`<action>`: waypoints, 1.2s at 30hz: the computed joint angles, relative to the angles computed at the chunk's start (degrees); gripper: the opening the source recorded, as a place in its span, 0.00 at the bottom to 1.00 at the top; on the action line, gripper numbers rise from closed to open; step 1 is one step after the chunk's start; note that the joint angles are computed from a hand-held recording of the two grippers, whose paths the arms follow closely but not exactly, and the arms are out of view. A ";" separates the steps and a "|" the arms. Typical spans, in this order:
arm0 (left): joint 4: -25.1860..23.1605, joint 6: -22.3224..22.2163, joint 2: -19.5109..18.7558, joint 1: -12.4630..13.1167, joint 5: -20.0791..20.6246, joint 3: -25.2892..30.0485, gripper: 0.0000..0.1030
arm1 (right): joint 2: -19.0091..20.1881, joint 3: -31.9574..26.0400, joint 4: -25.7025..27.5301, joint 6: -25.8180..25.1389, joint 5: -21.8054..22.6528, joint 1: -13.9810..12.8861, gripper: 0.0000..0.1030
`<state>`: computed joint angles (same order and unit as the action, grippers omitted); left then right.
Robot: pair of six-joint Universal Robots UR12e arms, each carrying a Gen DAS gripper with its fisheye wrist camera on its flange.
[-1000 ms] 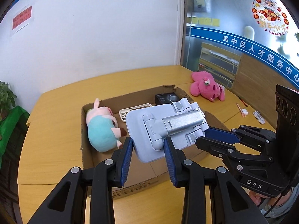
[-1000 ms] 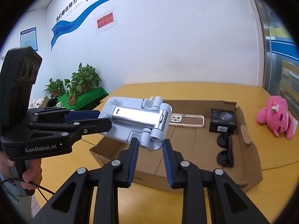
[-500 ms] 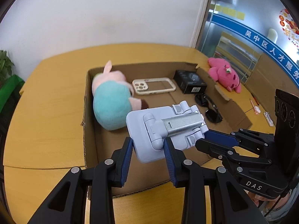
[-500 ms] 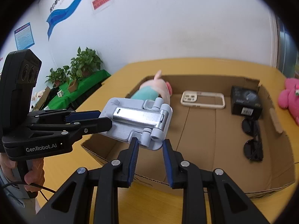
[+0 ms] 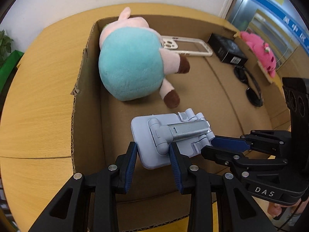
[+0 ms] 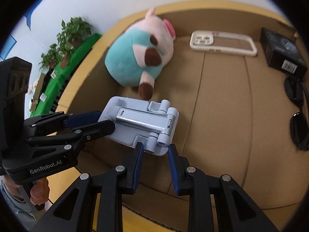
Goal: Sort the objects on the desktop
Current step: 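Lower the phone stand into the box and open the left tool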
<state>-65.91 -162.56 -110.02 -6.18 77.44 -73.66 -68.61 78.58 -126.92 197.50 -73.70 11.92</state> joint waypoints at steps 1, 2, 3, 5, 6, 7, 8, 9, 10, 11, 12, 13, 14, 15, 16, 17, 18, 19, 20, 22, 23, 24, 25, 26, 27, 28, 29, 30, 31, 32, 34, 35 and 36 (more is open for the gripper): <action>-0.50 0.15 -0.26 -0.33 0.99 0.30 0.34 | 0.45 -0.61 1.85 -0.25 0.33 -0.02 0.24; -1.59 0.27 -0.63 -0.58 1.74 0.80 0.34 | 0.56 -0.76 2.41 -0.09 0.38 -0.06 0.24; -2.15 0.25 -0.94 -0.83 2.76 1.15 0.34 | 0.66 -0.94 3.19 0.25 0.61 -0.16 0.24; -2.42 0.19 -1.17 -1.21 4.11 1.28 0.36 | 0.58 -0.82 3.37 0.65 1.61 -0.47 0.24; -2.39 -0.03 -1.17 -1.24 4.21 1.24 0.36 | 0.60 -0.81 3.52 0.74 1.96 -0.59 0.24; -2.49 -0.26 -1.16 -1.17 4.10 1.23 0.37 | 0.45 -0.54 3.39 0.96 2.55 -0.74 0.25; -2.53 -0.38 -1.12 -1.17 4.13 1.20 0.37 | 0.19 0.00 2.81 1.33 3.40 -0.93 0.26; -2.42 -0.68 -1.08 -1.14 3.98 1.22 0.37 | -0.08 0.45 2.40 1.65 3.95 -1.10 0.26; -1.80 -1.29 -0.77 -1.04 3.77 0.89 0.37 | -0.40 0.91 1.79 1.81 4.23 -1.20 0.27; -0.80 -1.74 -0.44 -0.92 3.31 0.51 0.39 | -0.95 1.78 0.37 2.08 4.93 -1.44 0.27; 0.60 -2.20 0.06 -0.82 2.92 -0.14 0.46 | -1.88 3.10 -1.76 2.44 5.47 -1.69 0.34; 3.83 -3.16 1.10 -0.59 2.41 -1.58 0.53 | -2.93 4.45 -4.23 2.75 4.62 -1.80 0.46; 7.10 -4.17 2.01 -0.43 2.14 -2.97 0.64 | -3.82 5.41 -6.10 2.80 2.90 -1.72 0.53; 10.85 -5.37 2.96 -0.22 1.59 -4.51 0.69 | -5.01 6.68 -8.46 2.41 -0.43 -1.44 0.63; 15.05 -6.79 3.99 0.01 0.60 -6.29 0.70 | -6.38 8.17 -11.27 1.34 -5.42 -0.83 0.69; 19.51 -8.36 4.96 0.18 -0.51 -8.17 0.73 | -7.60 9.66 -14.14 0.17 -10.77 -0.05 0.71; 24.04 -10.07 5.79 0.18 -1.23 -10.06 0.77 | -8.66 11.21 -16.84 -0.78 -15.08 0.43 0.76; 27.55 -11.51 6.30 0.03 -1.56 -11.53 0.79 | -9.66 12.96 -20.02 -1.45 -19.19 0.99 0.77; 30.50 -12.60 6.72 -0.07 -2.14 -12.91 0.81 | -10.45 14.64 -23.08 -2.04 -22.44 1.36 0.77; 34.82 -13.83 6.70 -0.72 -3.12 -14.64 0.81 | -11.48 17.54 -27.82 -2.94 -27.84 2.04 0.77; 36.46 -14.14 6.69 -1.08 -2.98 -15.50 0.81 | -11.68 18.88 -30.73 -3.64 -30.45 2.33 0.77; 38.14 -14.35 6.55 -1.64 -2.15 -16.37 0.81 | -11.72 20.07 -33.39 -4.44 -33.40 2.73 0.77; 38.99 -14.63 6.21 -2.33 -0.87 -16.67 0.81 | -11.72 21.29 -35.96 -5.25 -36.16 3.07 0.77; 39.97 -14.92 6.11 -2.68 -0.36 -17.27 0.81 | -11.53 21.82 -37.25 -5.01 -37.33 3.14 0.77; 41.17 -15.40 5.85 -3.11 -0.16 -17.67 0.81 | -11.65 22.51 -37.84 -3.82 -36.62 2.67 0.77; 42.84 -16.22 5.72 -3.50 0.59 -18.40 0.81 | -11.62 22.72 -38.06 -2.64 -35.26 2.19 0.77; 45.15 -16.86 5.62 -4.08 2.46 -19.21 0.81 | -11.69 23.30 -39.10 -1.64 -34.00 1.76 0.78; 48.17 -16.37 5.60 -4.74 4.80 -20.12 0.81 | -11.50 23.58 -41.24 -2.41 -34.35 1.62 0.78; 51.03 -15.71 5.32 -5.41 6.79 -20.86 0.81 | -11.60 23.97 -42.17 -3.04 -34.28 1.40 0.79; 52.34 -15.04 5.27 -5.83 8.15 -21.34 0.83 | -11.52 24.18 -43.10 -3.74 -33.83 1.20 0.80; 57.44 -15.09 5.08 -5.99 8.75 -22.82 0.83 | -11.00 24.23 -44.35 -4.89 -34.36 1.37 0.82; 60.27 -15.03 4.90 -5.96 8.70 -23.53 0.83 | -10.61 24.52 -46.36 -5.81 -35.18 1.73 0.82; 61.94 -14.97 4.75 -5.84 8.53 -23.90 0.84 | -10.32 24.84 -47.94 -6.02 -35.70 1.97 0.83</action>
<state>-3.96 -177.53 -105.27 -12.03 85.96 -97.55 -78.92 103.42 -174.86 191.48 -109.40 13.89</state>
